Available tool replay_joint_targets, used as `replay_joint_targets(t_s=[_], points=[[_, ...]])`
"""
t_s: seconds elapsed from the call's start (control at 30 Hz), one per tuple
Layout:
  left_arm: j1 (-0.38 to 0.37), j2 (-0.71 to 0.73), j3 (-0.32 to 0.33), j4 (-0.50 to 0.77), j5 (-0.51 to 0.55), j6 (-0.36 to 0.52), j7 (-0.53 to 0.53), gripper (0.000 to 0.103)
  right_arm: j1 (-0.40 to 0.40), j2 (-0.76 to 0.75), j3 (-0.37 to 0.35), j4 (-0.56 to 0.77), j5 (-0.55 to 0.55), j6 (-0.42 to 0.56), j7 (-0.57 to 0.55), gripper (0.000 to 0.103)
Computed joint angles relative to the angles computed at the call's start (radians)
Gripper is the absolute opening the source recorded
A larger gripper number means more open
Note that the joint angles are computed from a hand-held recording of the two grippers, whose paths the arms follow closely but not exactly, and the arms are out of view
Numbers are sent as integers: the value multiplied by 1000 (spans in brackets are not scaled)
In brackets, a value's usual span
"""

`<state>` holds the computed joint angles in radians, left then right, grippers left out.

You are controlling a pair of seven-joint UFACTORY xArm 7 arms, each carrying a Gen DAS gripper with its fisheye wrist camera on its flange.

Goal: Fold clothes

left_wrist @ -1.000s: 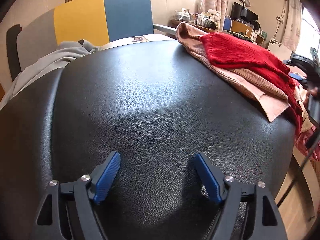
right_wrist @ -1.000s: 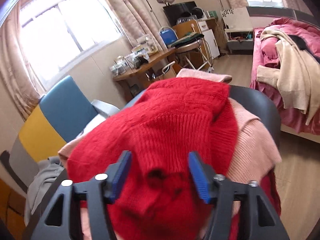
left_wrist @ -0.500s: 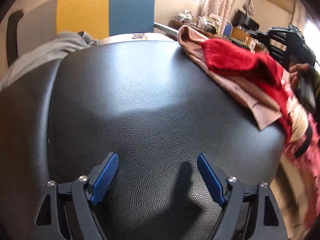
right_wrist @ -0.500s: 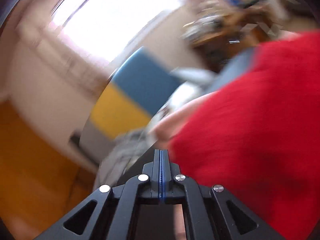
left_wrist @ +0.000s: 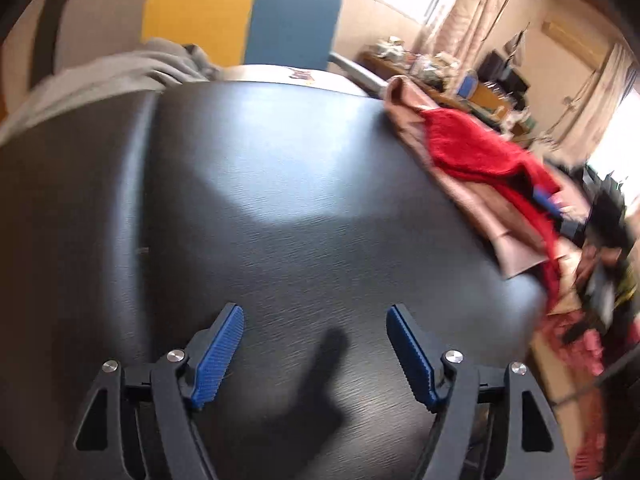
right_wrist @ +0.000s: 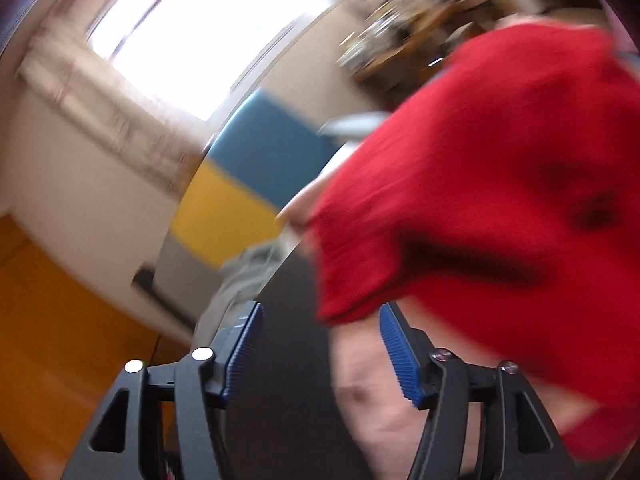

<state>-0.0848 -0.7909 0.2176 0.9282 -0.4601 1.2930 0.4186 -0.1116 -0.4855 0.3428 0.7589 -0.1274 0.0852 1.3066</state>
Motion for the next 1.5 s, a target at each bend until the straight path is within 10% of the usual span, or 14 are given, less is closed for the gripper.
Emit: replay_joint_targets(t_s=[0.07, 0.27, 0.47, 0.77, 0.93, 0.97, 1.03, 1.23, 1.5], points=[[-78, 155, 51, 99, -88, -9, 76, 75, -9, -136, -47, -100, 24, 24, 18, 79], [-178, 407, 14, 404, -288, 54, 203, 75, -11, -282, -187, -229, 81, 12, -53, 81], [-187, 575, -183, 520, -196, -232, 505, 75, 104, -152, -323, -227, 170, -187, -184, 81], [-176, 1045, -348, 957, -48, -229, 490, 73, 440, -54, -625, -191, 182, -348, -361, 96], [-174, 1319, -414, 1325, -8, -97, 271, 16, 493, -59, -679, -196, 213, -306, -410, 94], [-160, 1331, -427, 1347, -21, -77, 251, 6, 486, -60, -668, -202, 209, -306, -435, 73], [-131, 1300, -444, 1313, -48, -77, 250, 4, 430, -57, -608, -216, 227, -309, -457, 19], [-6, 1091, -452, 1083, -252, -80, 337, 4, 423, -39, -529, -164, 233, -294, -496, 19], [77, 862, -302, 784, -347, -23, 371, 0, 586, 11, -476, -143, 285, -269, -532, 16]])
